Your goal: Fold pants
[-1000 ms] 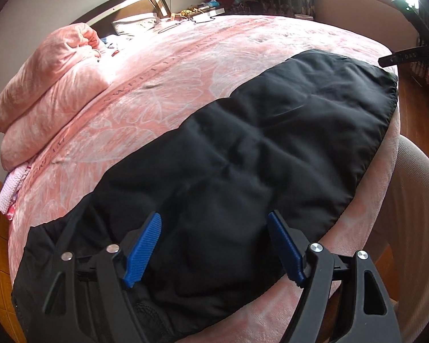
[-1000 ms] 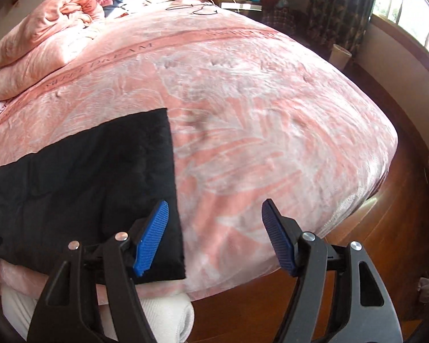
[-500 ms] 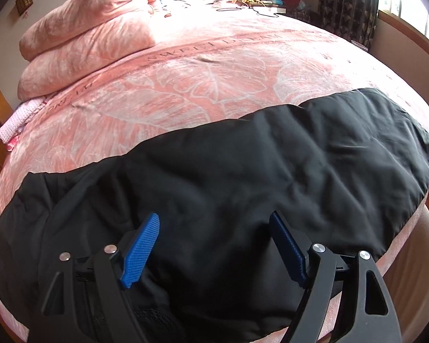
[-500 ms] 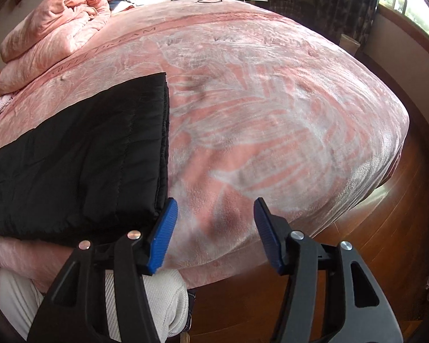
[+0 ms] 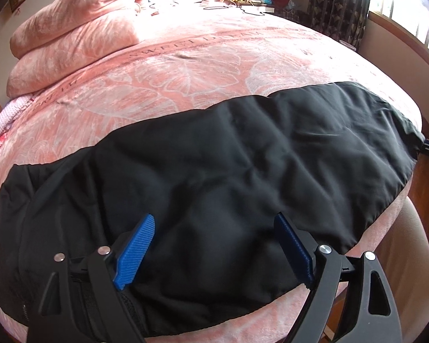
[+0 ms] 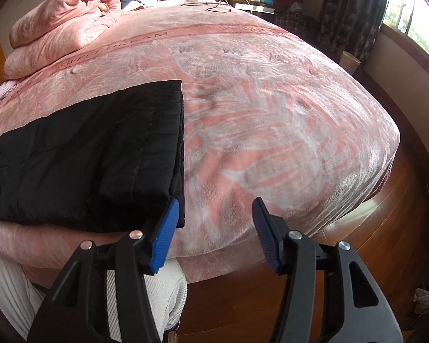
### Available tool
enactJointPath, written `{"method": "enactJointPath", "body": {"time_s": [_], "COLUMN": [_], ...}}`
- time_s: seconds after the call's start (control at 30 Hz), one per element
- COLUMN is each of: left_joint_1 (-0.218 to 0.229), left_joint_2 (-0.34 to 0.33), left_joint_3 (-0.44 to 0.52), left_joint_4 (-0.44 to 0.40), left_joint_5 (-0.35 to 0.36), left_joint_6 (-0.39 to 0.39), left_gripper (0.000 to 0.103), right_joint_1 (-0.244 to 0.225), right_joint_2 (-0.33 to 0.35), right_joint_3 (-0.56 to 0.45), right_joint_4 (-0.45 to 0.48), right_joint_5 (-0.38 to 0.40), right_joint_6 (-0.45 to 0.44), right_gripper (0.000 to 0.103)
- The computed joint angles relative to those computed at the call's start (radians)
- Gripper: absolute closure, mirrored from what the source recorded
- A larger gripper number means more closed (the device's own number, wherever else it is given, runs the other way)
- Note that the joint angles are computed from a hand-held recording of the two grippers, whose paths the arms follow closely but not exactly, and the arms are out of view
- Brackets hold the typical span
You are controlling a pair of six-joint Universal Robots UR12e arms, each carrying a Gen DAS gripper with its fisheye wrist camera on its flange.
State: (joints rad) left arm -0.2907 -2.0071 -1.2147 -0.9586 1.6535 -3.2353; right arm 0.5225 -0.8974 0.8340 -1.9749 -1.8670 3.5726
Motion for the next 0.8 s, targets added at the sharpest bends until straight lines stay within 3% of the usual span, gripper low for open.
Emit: {"method": "enactJointPath", "body": {"time_s": [0.2,0.23,0.27,0.3,0.47,0.63,0.73,0.8], "left_joint_1": [-0.011,-0.012,-0.014,-0.016,-0.016,-0.014,-0.013,-0.013], "left_joint_2": [-0.022,-0.026,-0.030,-0.034,-0.042,-0.045,-0.048,-0.050], "left_joint_3": [0.028,0.032,0.037,0.041,0.052,0.058,0.060,0.061], "left_joint_4": [0.009,0.008,0.005,0.002,-0.008,-0.019,-0.023,-0.024], "left_joint_5": [-0.027,-0.033,-0.034,-0.030,-0.035,-0.039,-0.038,-0.038], "left_joint_6": [-0.032,-0.031,-0.030,-0.030,-0.033,-0.037,-0.034,-0.033], "left_gripper": [0.017,0.017,0.017,0.017,0.015,0.013,0.011,0.010], "right_joint_1": [-0.008,-0.009,-0.013,-0.014,-0.005,-0.017,-0.027,-0.028], "right_joint_2": [-0.019,-0.026,-0.034,-0.040,-0.018,-0.005,-0.006,-0.004], "right_joint_3": [0.035,0.044,0.056,0.067,0.036,0.038,0.048,0.046], "right_joint_4": [-0.030,-0.039,-0.054,-0.073,-0.061,-0.080,-0.107,-0.112], "right_joint_5": [0.066,0.078,0.110,0.136,0.157,0.216,0.279,0.283], "right_joint_6": [0.050,0.055,0.052,0.049,0.011,0.037,0.045,0.033], "right_gripper": [0.056,0.052,0.041,0.039,0.041,0.041,0.051,0.063]}}
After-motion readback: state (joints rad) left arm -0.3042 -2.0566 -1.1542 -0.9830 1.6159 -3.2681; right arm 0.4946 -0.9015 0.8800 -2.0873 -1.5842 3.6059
